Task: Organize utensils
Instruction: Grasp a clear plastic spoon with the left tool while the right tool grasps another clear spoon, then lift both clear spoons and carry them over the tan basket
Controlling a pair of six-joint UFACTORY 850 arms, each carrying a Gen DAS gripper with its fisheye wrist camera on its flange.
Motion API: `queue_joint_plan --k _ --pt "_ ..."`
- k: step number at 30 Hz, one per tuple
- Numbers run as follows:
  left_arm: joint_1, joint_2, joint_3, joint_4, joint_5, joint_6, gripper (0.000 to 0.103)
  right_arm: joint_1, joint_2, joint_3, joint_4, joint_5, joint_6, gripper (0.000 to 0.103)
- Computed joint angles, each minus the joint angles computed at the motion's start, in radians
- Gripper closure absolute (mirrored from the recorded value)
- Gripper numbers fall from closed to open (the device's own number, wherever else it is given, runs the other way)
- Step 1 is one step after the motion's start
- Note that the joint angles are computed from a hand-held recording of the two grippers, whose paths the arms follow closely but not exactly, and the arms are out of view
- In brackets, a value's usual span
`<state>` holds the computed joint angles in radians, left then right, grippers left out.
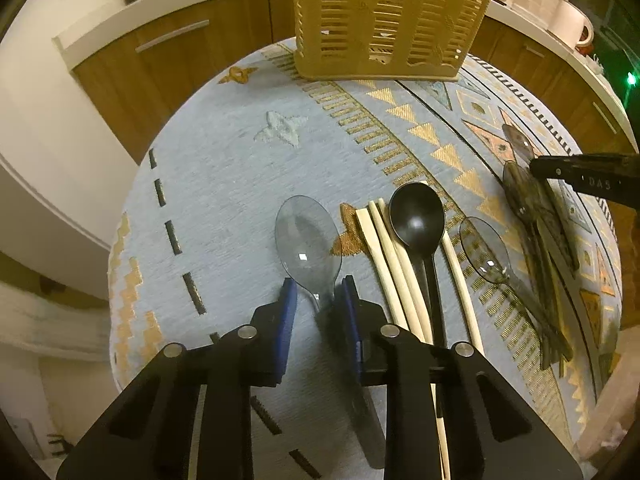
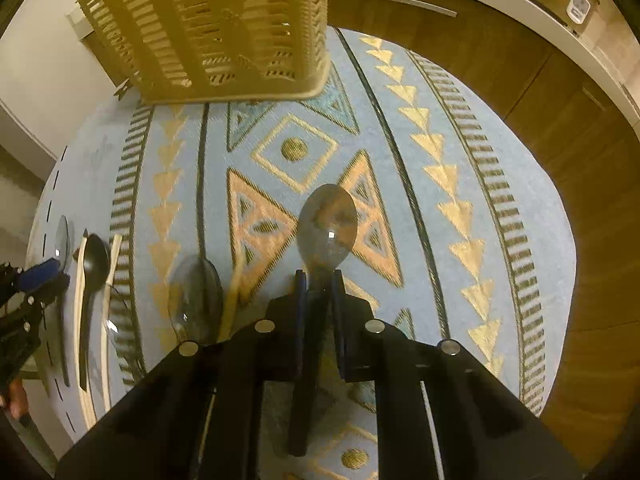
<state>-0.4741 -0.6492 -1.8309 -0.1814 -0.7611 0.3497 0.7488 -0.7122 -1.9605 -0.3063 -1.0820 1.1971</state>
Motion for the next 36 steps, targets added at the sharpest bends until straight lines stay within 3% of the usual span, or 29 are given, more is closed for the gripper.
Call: queue_joint_plan --k 3,7,8,11,14,16,21,24,29,36 --pt "-0.011 -0.005 -0.011 0.031 -0.024 -0.007 0.073 0.000 0.017 0.024 0.016 0.005 -0.018 0.093" --pt "-0.028 -0.020 -0.040 0.087 -0.057 -0.020 0.071 -0.002 -0.009 -0.020 0.036 -0.040 -0.078 0.092" --pt "-0.023 -0.029 -0.055 0.073 -0.073 -0.012 0.072 -0.003 -0.011 -0.025 0.044 -0.046 -0.091 0.092" --pt "-0.021 -0.048 -0.090 0.108 -0.094 -0.030 0.092 -0.014 -0.020 -0.044 0.087 -0.053 -0.129 0.092" --pt "-0.010 -0.050 -0.094 0.079 -0.089 -0.022 0.093 -0.024 -0.022 -0.047 0.096 -0.045 -0.164 0.093" --pt "0.003 -0.028 -0.063 0.006 -0.025 0.007 0.094 -0.023 0.017 0.007 0.082 0.039 -0.142 0.093" --pt "0.038 0.059 0.016 -0.304 0.155 0.164 0.093 0.017 0.103 0.081 -0.109 0.182 -0.021 0.093" --pt "0.039 0.103 0.045 -0.537 0.262 0.349 0.093 0.049 0.124 0.068 -0.284 0.202 0.078 0.093" --pt "0.013 0.119 0.026 -0.958 0.421 0.720 0.093 0.081 0.123 0.006 -0.595 0.152 0.257 0.093" --pt "-0.012 -0.010 -0.165 -1.617 0.447 1.295 0.093 0.077 0.087 -0.083 -0.946 0.046 0.426 0.093"
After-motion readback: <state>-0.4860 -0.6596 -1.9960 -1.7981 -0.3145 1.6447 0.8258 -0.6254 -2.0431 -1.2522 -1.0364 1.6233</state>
